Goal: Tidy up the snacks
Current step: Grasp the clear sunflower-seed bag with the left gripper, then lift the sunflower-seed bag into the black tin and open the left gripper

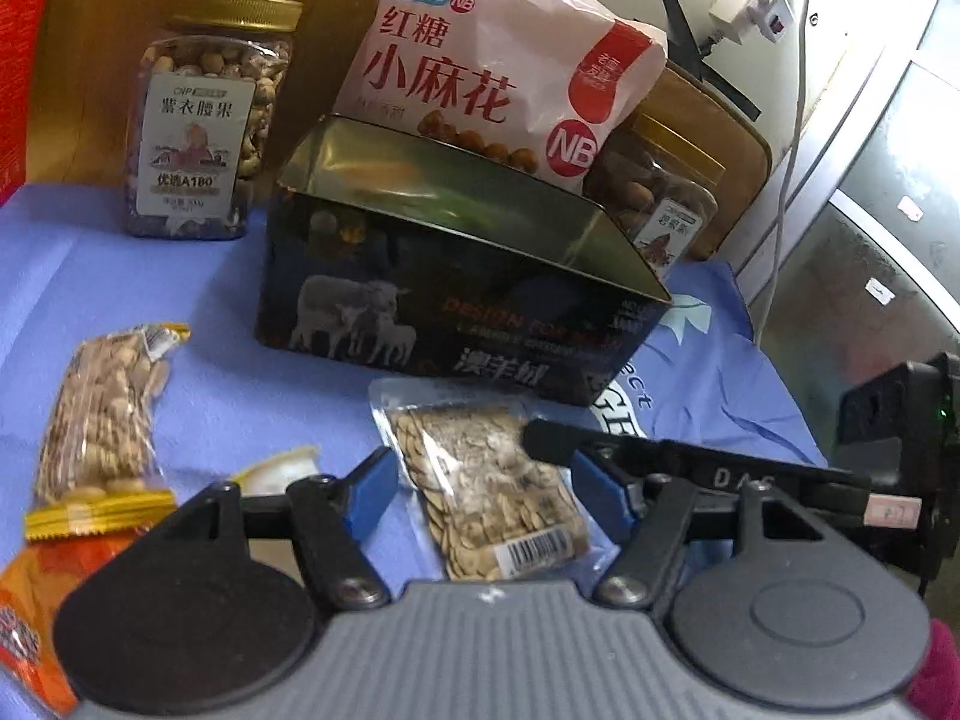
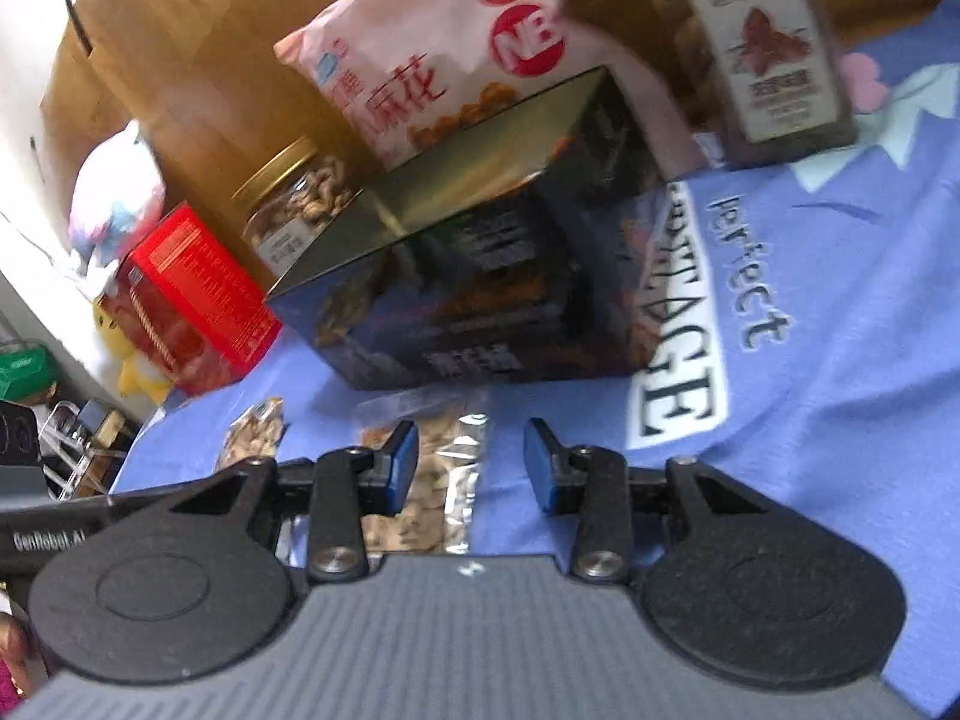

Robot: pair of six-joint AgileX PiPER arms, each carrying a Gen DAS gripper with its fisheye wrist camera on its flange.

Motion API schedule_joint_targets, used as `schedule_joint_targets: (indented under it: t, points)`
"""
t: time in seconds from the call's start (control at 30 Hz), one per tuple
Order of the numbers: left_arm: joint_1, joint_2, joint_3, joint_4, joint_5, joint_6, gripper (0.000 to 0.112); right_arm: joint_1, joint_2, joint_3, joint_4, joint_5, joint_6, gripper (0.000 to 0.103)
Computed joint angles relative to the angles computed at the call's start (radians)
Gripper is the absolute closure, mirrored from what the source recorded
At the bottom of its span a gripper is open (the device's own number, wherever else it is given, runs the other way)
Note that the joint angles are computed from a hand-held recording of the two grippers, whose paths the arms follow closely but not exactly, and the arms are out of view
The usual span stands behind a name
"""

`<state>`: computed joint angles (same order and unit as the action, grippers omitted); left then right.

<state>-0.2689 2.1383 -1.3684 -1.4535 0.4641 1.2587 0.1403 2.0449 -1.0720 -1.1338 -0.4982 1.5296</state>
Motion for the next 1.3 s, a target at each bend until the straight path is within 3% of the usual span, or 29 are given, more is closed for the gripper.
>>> schedule_joint_targets:
  t: [0.03,0.07,0.17,0.33,0.5,0.67,1.0,1.3]
  points:
    - [0.002,-0.002,0.006,-0.009,0.001,0.007,0.047,0.01,-0.004,0.001,-0.008,0.006,0.012,0.066]
    - [0.006,-0.005,0.014,-0.02,0.01,0.018,0.047,0.021,-0.011,0.003,-0.024,0.024,0.027,0.08]
    - [0.024,-0.013,0.038,-0.056,0.047,0.049,0.047,0.029,-0.04,0.047,-0.015,-0.003,0.023,0.084]
    - [0.039,-0.041,0.099,-0.111,0.07,0.109,0.045,0.042,-0.124,0.187,0.16,-0.054,-0.134,0.087]
    - [0.068,-0.073,0.166,-0.163,0.13,0.155,0.039,0.002,-0.194,0.344,0.329,-0.181,-0.233,0.092]
    - [0.133,-0.127,0.26,-0.229,0.256,0.248,0.029,-0.025,-0.245,0.402,0.319,-0.274,-0.155,0.097]
    - [0.308,-0.188,0.398,-0.278,0.503,0.34,0.019,0.058,-0.339,0.385,0.359,-0.305,-0.155,0.097]
    - [0.419,-0.194,0.455,-0.288,0.595,0.393,0.013,0.062,-0.29,0.316,0.25,-0.445,-0.024,0.098]
